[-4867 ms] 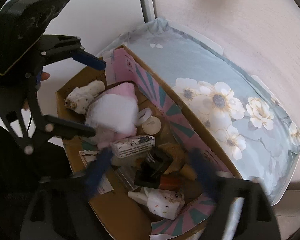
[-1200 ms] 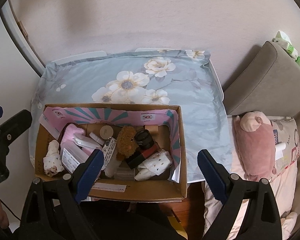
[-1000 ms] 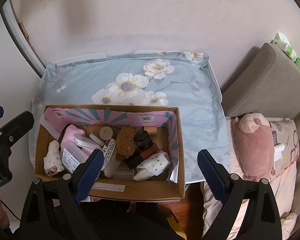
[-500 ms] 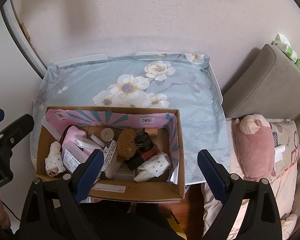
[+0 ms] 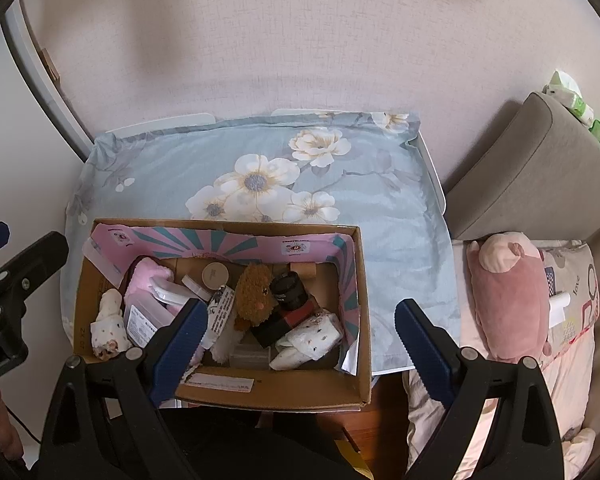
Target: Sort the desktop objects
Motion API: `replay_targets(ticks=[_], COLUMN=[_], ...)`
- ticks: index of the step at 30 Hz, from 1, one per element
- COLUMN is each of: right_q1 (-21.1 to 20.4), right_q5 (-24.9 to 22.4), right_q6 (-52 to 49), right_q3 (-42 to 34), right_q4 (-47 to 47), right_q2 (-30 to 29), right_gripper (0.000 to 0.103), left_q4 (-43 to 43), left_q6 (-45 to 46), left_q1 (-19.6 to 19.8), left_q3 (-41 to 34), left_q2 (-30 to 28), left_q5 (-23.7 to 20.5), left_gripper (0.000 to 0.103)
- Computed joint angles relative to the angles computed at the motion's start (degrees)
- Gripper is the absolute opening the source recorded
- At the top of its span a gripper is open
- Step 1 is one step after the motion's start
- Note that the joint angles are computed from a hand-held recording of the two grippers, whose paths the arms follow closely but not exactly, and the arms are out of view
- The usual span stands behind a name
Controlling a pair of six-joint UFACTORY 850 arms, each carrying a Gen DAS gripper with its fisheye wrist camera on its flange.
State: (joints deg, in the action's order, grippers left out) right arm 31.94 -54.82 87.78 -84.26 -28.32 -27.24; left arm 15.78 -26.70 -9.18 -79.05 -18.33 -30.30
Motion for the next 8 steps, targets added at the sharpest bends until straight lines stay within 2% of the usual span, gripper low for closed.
replay_targets(ticks=[8], right_q1=[-0.3], right_q5=[0.0], right_q6=[-0.2], right_q3=[-0.5], right_q4=[-0.2], right_q2=[-0.3], right_gripper=[0.094], left_q4=[3.0], left_q6=[-3.3], left_q1=[-0.1], left_q3=[-0.1], left_q2=[-0.2], left_q5=[0.3], left_gripper=[0.103])
